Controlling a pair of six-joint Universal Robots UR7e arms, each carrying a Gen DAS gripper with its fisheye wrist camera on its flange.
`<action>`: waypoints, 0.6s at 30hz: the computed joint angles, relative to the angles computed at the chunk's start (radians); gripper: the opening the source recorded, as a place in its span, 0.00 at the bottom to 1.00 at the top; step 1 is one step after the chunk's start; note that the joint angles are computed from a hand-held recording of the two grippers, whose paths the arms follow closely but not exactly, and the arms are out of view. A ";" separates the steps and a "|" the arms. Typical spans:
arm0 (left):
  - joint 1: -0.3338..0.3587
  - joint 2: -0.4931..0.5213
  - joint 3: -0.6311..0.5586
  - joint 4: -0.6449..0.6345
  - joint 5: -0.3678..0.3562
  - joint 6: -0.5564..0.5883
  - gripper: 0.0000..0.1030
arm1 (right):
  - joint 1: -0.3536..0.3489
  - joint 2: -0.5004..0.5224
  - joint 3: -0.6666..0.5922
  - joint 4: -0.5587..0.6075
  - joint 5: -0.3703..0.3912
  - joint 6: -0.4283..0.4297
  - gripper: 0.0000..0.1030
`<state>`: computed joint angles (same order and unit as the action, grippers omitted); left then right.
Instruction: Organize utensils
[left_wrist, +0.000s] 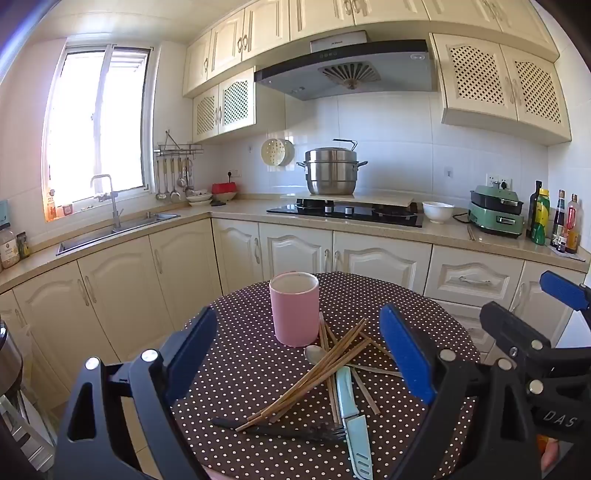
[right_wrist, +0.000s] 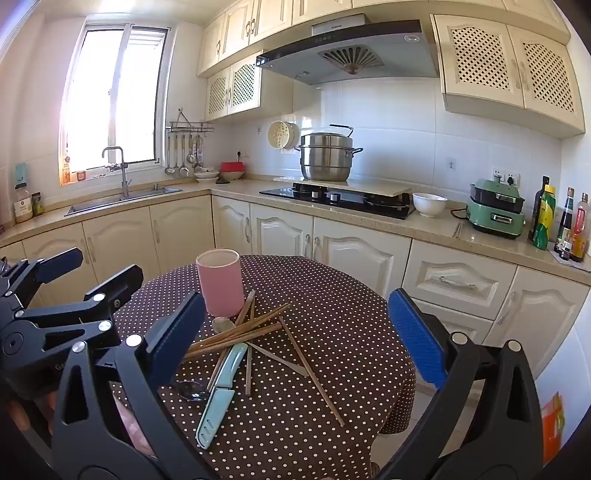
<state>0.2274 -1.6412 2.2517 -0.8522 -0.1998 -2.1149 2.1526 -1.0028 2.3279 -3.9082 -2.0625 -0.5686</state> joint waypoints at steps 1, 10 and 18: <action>0.000 0.000 0.000 0.002 0.000 0.000 0.85 | 0.000 0.002 0.001 -0.007 0.003 -0.005 0.94; 0.000 0.001 -0.001 0.002 -0.002 0.002 0.85 | -0.002 0.003 0.002 -0.008 0.003 -0.003 0.94; 0.000 0.001 -0.001 0.002 -0.002 0.003 0.85 | -0.003 0.002 0.001 -0.004 0.004 -0.001 0.94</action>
<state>0.2274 -1.6398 2.2504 -0.8504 -0.2023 -2.1119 2.1498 -1.0004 2.3291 -3.9120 -2.0587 -0.5694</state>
